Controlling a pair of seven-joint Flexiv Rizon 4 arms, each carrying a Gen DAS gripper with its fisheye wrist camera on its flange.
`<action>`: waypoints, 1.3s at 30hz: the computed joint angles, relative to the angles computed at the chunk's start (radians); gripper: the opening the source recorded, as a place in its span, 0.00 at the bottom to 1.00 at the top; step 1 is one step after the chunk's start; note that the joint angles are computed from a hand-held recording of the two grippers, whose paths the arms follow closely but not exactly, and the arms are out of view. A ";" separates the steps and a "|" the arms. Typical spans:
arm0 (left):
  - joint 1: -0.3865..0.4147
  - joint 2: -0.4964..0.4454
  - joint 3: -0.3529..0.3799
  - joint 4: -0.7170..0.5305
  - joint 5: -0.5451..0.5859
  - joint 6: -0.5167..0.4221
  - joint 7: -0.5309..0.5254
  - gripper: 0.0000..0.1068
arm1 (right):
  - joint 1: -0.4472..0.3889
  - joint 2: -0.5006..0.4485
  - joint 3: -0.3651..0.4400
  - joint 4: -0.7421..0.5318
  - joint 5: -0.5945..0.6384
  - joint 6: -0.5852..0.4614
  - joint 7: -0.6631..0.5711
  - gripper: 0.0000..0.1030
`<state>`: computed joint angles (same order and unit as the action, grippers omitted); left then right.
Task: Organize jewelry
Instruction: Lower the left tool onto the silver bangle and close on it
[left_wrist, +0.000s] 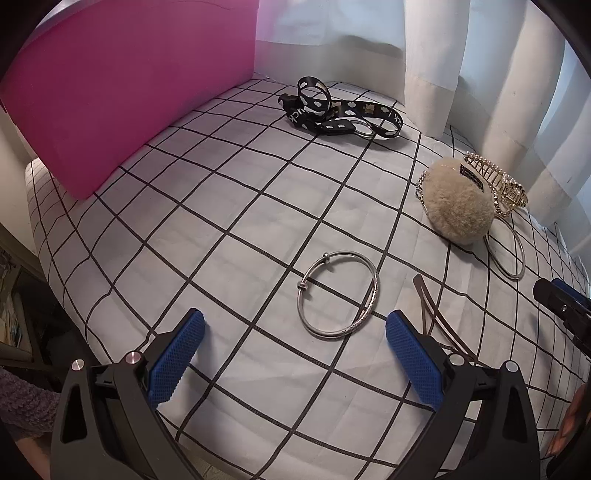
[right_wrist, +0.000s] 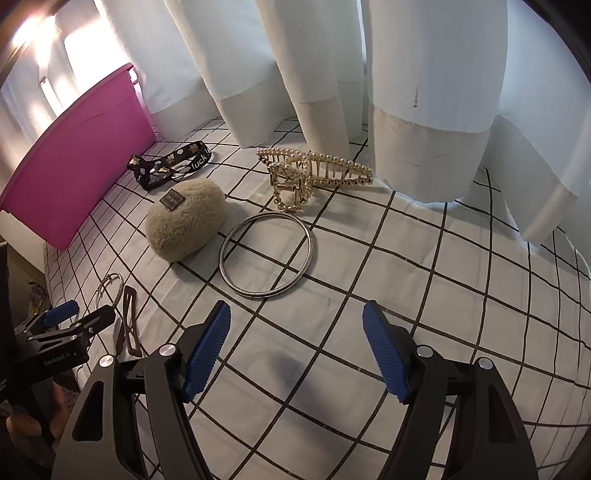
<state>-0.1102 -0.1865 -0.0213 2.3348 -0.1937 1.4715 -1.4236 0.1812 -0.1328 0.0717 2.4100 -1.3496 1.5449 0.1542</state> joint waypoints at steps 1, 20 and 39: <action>-0.013 -0.005 0.017 -0.007 0.025 0.002 -0.020 0.91 | 0.001 -0.003 -0.001 -0.002 -0.002 -0.003 0.000 0.69; 0.007 -0.069 0.007 -0.035 0.061 0.104 -0.034 0.92 | 0.062 -0.067 -0.009 -0.075 0.076 -0.095 -0.139 0.69; 0.017 -0.075 -0.012 -0.019 0.034 0.148 -0.007 0.92 | 0.109 -0.118 -0.044 -0.138 0.016 -0.129 -0.169 0.82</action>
